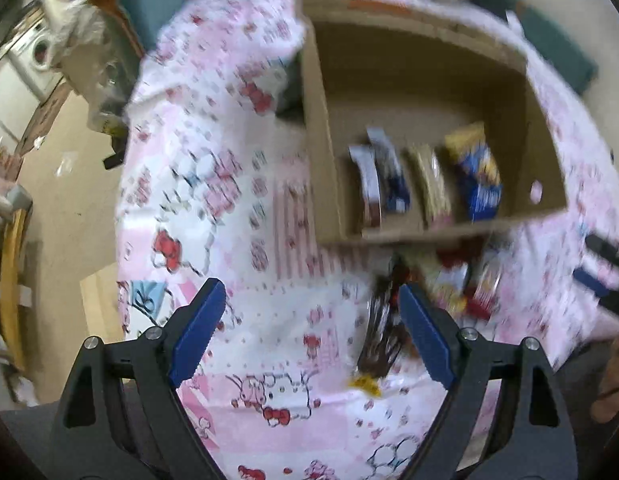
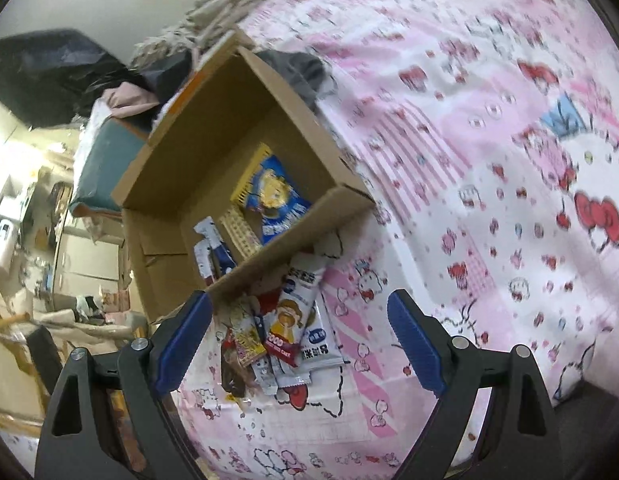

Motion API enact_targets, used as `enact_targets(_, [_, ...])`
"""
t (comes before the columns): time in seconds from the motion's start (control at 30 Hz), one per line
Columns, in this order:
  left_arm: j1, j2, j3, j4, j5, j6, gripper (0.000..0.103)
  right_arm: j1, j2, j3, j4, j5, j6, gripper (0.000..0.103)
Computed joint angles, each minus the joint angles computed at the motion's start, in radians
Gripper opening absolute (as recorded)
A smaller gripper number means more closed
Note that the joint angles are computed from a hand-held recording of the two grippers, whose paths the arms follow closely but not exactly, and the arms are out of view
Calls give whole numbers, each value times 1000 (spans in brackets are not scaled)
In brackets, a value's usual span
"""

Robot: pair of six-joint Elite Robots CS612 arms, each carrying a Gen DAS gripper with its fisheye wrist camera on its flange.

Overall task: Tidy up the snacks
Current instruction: 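Move both tools back over the remaining snack pile, then grasp dark chocolate packet with left tool while right tool grasps white cake packet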

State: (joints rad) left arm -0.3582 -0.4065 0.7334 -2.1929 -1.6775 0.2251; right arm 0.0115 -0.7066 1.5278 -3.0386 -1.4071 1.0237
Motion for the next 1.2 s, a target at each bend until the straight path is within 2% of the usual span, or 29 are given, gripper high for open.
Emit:
enact_targets(0.07, [-5,2,3,42,9,26,86,-1,3,-5,18,8,3,92])
enact_targets(0.17, [-19,14,-2,85,76,61,86,0,6,-9,24,11,1,92])
enact_targets(0.23, [-23,34,-34,149,89,66,85,0,6,-10,23,8,1,92])
enact_targets(0.27, [-23,43,-49,178,82,72,76,0,5,-9,21,5,4,92])
enact_targets(0.3, [-25,54,-66,212,78,88,61,0,5,-10,21,3,6,92])
enact_targets(0.33, [-28,64,-81,240,83,106,57,0,5,-10,20,2,6,92])
enact_targets(0.43, [-36,68,-77,257,76,157,58,0,6,-11,14,4,4,92])
enact_targets(0.5, [-40,59,-52,230,65,183,59,-1,8,-14,15,8,2,92])
enact_targets(0.6, [-48,62,-53,261,55,216,63,-1,11,-20,18,14,-1,92])
enact_targets(0.67, [-55,51,-19,229,74,250,70,0,13,-24,21,17,-4,92])
enact_targets(0.77, [-55,41,12,187,74,268,69,2,14,-29,27,15,-14,92])
enact_targets(0.8, [-54,40,11,189,70,261,60,2,13,-29,29,13,-17,92])
enact_targets(0.83, [-52,42,6,196,63,255,57,3,13,-29,31,13,-20,92])
enact_targets(0.9, [-46,53,-22,227,52,254,43,2,12,-30,35,11,-24,92])
enact_targets(1.07, [-16,58,-77,357,-41,189,41,-1,11,-26,33,18,-7,92])
enact_targets(1.1, [-10,52,-73,368,-58,179,26,-1,11,-25,31,21,-4,92])
enact_targets(1.13, [-4,44,-68,375,-69,171,17,-1,11,-25,30,23,-5,92])
enact_targets(1.2, [11,41,-79,417,-129,159,16,0,11,-27,29,25,-12,92])
